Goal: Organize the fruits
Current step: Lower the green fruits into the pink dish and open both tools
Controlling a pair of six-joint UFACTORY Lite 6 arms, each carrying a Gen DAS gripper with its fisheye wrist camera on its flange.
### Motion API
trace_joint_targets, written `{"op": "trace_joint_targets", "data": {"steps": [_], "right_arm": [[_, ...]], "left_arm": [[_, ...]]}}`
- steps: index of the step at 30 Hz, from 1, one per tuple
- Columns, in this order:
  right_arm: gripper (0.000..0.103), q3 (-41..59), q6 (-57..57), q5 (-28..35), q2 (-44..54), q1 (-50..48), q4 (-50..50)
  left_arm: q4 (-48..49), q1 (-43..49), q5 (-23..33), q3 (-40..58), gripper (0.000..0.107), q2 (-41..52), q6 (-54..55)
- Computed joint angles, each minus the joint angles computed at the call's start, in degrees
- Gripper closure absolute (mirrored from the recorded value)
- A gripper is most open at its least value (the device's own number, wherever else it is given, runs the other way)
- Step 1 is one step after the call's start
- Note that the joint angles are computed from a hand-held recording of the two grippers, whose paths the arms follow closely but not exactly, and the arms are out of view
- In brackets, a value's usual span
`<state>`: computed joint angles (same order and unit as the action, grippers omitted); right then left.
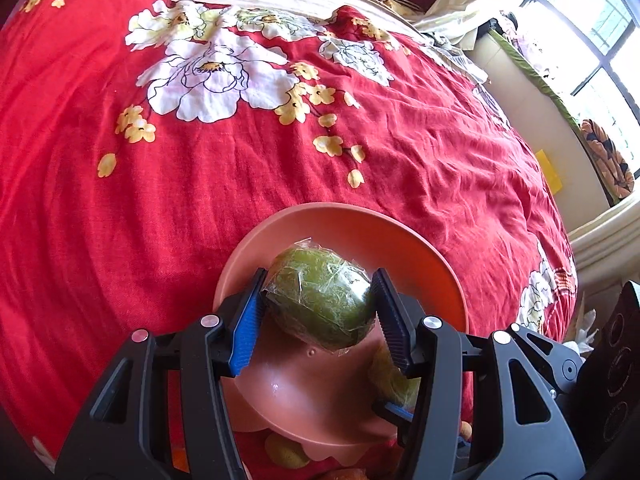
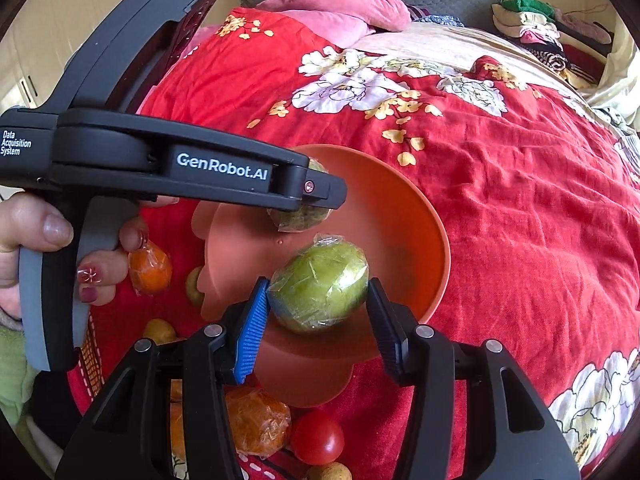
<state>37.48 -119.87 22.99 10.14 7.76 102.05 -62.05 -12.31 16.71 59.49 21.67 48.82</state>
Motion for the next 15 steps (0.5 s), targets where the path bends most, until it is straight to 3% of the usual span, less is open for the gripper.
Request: {"op": "trace_joint_targets", "data": {"steps": [15], "right_arm": [[0.041, -5.07, 3.49, 4.76, -6.77, -4.82, -3.3]], "left_arm": [[2.89, -0.36, -0.11, 1.38, 0.062, 0.85, -2.95]]}}
